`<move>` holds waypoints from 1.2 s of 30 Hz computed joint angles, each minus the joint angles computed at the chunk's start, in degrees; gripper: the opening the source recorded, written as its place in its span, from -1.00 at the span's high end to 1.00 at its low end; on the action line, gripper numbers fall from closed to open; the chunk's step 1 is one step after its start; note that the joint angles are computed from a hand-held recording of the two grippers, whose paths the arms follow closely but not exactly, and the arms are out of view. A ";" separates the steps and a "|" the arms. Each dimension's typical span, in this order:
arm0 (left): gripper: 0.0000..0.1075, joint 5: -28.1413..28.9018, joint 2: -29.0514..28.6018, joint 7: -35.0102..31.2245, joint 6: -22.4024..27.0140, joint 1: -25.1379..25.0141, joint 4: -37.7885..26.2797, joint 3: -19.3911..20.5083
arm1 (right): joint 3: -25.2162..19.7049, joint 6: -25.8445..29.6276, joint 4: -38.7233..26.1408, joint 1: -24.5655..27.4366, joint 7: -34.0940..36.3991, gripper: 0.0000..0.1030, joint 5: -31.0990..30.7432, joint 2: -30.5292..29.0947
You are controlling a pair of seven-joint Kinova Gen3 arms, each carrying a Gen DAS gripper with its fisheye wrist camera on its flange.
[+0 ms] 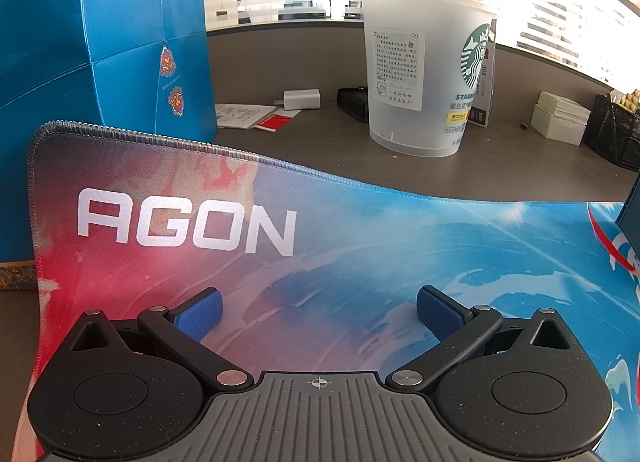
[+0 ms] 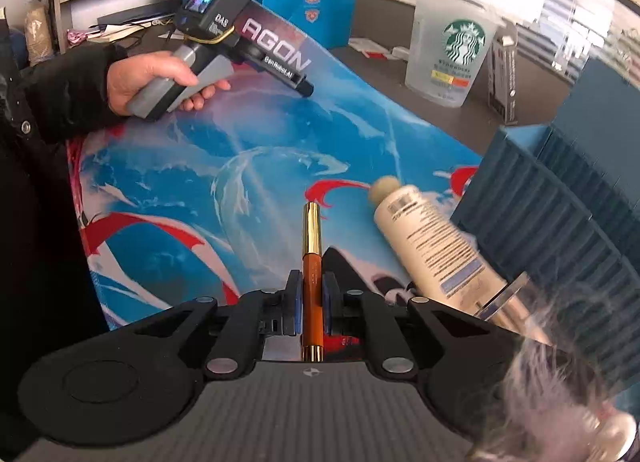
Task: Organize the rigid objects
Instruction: 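Grasp the gold-capped orange pen with the right gripper and lift, then lower the orange pen into the teal box beside the green tube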
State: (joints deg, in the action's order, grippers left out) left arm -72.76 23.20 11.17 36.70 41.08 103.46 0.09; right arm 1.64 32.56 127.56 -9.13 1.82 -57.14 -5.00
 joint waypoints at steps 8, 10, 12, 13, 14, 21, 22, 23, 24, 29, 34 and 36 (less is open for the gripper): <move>-0.92 -0.01 0.00 0.01 0.01 -0.02 0.00 0.03 | 1.02 -0.93 -2.59 -0.52 -5.01 0.82 5.70 -3.72; -0.92 -0.01 0.00 0.01 0.01 -0.03 0.00 0.04 | 1.69 -1.51 -2.98 -1.15 -6.16 0.82 7.05 -4.51; -0.92 -0.01 0.00 0.01 0.01 -0.03 0.00 0.04 | 2.49 -1.85 -3.55 -1.75 -7.13 0.82 8.52 -4.96; -0.92 -0.01 0.00 0.01 0.01 -0.03 0.00 0.04 | 2.63 -2.00 -3.98 -1.90 -8.02 0.82 9.68 -5.05; -0.92 -0.01 0.00 0.01 0.01 -0.03 0.00 0.04 | 2.67 -2.02 -4.59 -1.95 -9.19 0.82 11.13 -5.08; -0.92 0.01 0.01 -0.03 0.02 -0.03 -0.01 0.04 | 4.39 -0.11 -9.29 -2.08 -13.45 0.82 15.99 -4.25; -0.92 0.01 0.01 -0.03 0.02 -0.02 -0.01 0.04 | 4.50 0.25 -9.89 -2.01 -13.49 0.82 16.35 -4.06; -0.92 0.01 0.01 -0.03 0.02 -0.02 -0.01 0.04 | 4.60 0.52 -10.45 -1.93 -13.34 0.82 16.63 -3.82; -0.92 0.01 0.01 -0.03 0.02 -0.02 -0.01 0.04 | 4.83 1.16 -11.17 -1.74 -13.16 0.82 16.74 -3.44; -0.92 0.01 0.01 -0.03 0.02 -0.02 -0.01 0.03 | 4.49 3.29 -14.30 0.62 -13.22 0.82 17.56 -1.76; -0.92 0.01 0.01 -0.04 0.02 -0.02 -0.01 0.03 | 2.45 6.32 -19.66 2.96 -17.22 0.82 24.77 0.36; -0.92 0.01 0.01 -0.04 0.02 -0.02 -0.01 0.03 | 1.45 8.10 -22.54 3.62 -19.40 0.82 28.17 1.88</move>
State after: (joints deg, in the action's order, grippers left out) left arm -72.75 23.21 11.13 36.72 41.06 103.45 0.12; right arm 3.09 40.65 105.01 -5.51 -17.58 -28.97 -3.12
